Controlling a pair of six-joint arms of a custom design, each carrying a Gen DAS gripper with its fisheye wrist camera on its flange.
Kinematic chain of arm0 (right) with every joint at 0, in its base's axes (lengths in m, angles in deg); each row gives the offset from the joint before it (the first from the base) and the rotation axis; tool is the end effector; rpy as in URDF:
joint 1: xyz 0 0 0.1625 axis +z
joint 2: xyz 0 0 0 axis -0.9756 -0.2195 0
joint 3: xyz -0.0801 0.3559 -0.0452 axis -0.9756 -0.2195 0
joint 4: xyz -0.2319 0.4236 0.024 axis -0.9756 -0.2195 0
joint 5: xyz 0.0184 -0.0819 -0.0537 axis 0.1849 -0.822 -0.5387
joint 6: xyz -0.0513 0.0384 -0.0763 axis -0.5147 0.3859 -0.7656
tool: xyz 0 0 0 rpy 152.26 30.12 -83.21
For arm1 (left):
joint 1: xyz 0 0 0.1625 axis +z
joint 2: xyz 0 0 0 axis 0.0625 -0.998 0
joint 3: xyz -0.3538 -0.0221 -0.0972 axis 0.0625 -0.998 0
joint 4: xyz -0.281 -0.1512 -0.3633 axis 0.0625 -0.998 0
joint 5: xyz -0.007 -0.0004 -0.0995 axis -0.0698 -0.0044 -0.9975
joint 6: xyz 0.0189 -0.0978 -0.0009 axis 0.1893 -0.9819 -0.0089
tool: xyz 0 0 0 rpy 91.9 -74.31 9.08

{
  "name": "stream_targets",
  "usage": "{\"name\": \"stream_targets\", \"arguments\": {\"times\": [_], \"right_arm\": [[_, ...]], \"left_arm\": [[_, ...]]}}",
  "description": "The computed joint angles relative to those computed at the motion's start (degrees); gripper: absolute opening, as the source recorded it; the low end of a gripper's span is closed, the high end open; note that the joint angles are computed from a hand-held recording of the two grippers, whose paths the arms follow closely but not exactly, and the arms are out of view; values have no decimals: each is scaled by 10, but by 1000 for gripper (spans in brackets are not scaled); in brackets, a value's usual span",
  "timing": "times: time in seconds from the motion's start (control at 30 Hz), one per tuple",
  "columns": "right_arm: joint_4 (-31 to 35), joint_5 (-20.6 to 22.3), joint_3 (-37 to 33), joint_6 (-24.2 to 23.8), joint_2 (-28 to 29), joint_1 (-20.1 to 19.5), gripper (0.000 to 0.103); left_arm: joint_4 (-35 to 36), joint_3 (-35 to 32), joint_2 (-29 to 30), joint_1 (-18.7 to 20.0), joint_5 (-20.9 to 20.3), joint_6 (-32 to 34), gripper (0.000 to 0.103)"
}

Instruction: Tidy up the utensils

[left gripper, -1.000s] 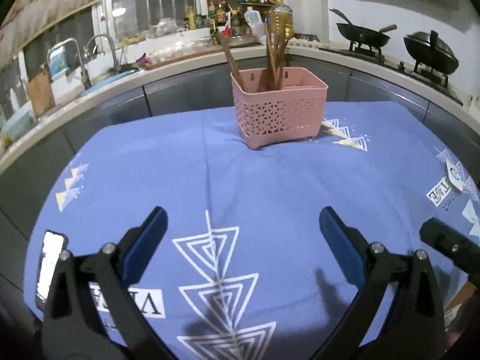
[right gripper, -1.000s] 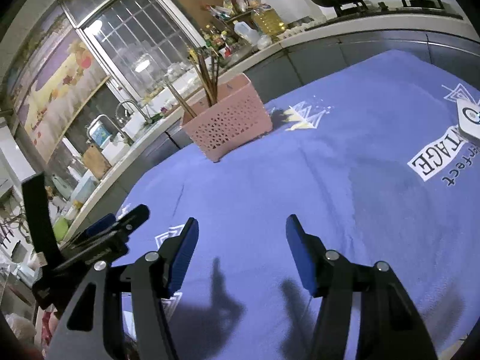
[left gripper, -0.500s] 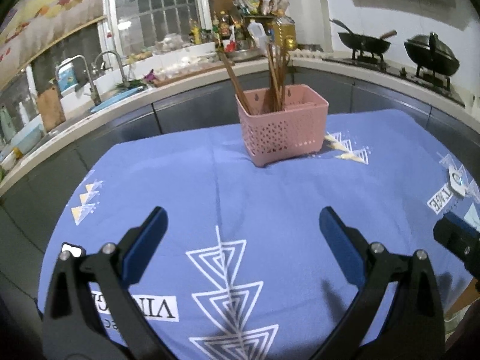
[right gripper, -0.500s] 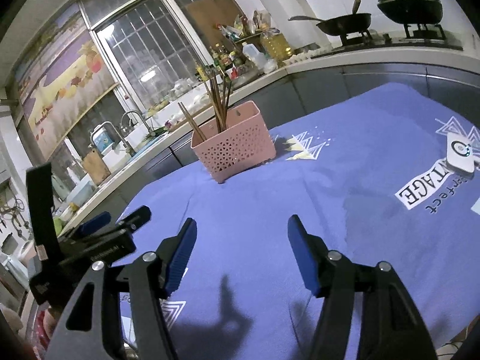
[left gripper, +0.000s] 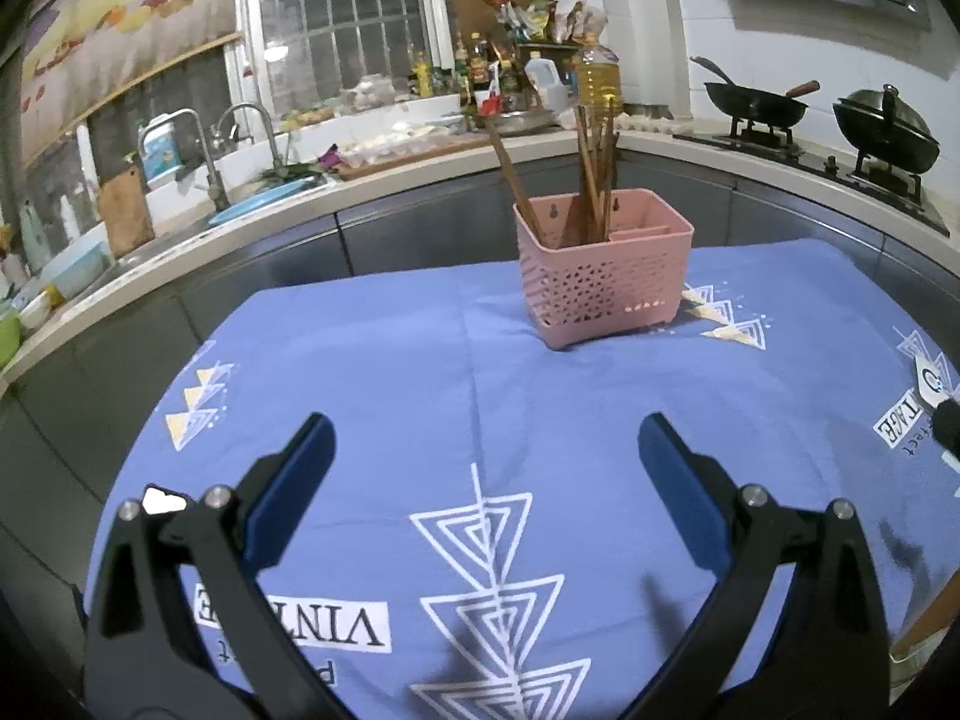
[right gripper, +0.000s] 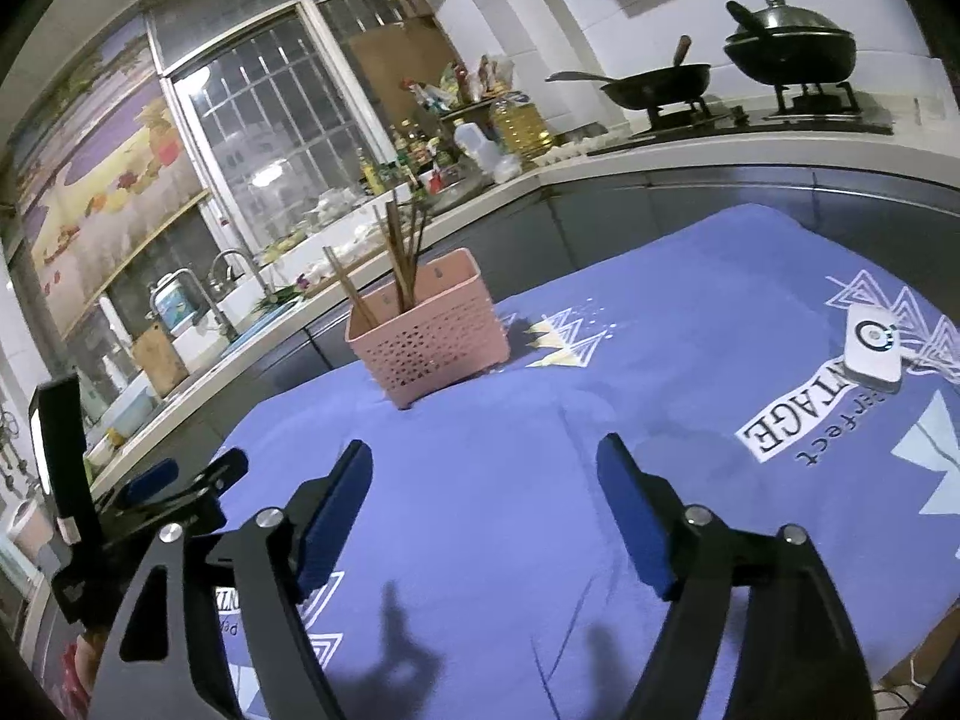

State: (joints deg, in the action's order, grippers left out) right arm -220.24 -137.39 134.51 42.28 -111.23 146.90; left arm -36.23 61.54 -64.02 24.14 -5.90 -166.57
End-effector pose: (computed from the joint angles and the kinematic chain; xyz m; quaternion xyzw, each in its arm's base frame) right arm -0.0147 -0.5096 0.3719 0.2330 -0.8685 0.4273 0.0939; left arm -0.4231 -0.4824 -0.0006 0.0810 0.7557 -0.4701 0.4486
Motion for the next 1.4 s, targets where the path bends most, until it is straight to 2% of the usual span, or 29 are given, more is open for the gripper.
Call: {"name": "stream_targets", "arguments": {"times": [0.23, 0.5, 0.6, 0.93, 1.03, 1.27, 1.4], "right_arm": [[-9, 5, 0, 5, -2, 0, 80], [2, -10, -3, 4, -1, 6, 81], [1, -8, 0, 3, -4, 8, 81], [-1, -2, 3, 4, -8, 8, 81], [1, 2, 2, 4, -10, 9, 81], [3, 4, 2, 5, -13, 7, 81], [3, 6, 6, 7, -19, 5, 81]], "left_arm": [[-21, 15, -11, 1, 5, 8, 97], [0, 18, -16, -3, 12, -19, 97], [27, 18, -20, -5, 16, -46, 97], [201, -15, -16, -12, 31, -193, 97], [231, -24, -12, -13, 31, -216, 97], [225, -22, -14, -12, 33, -207, 97], [267, -35, -7, -16, 32, -238, 97]]}}
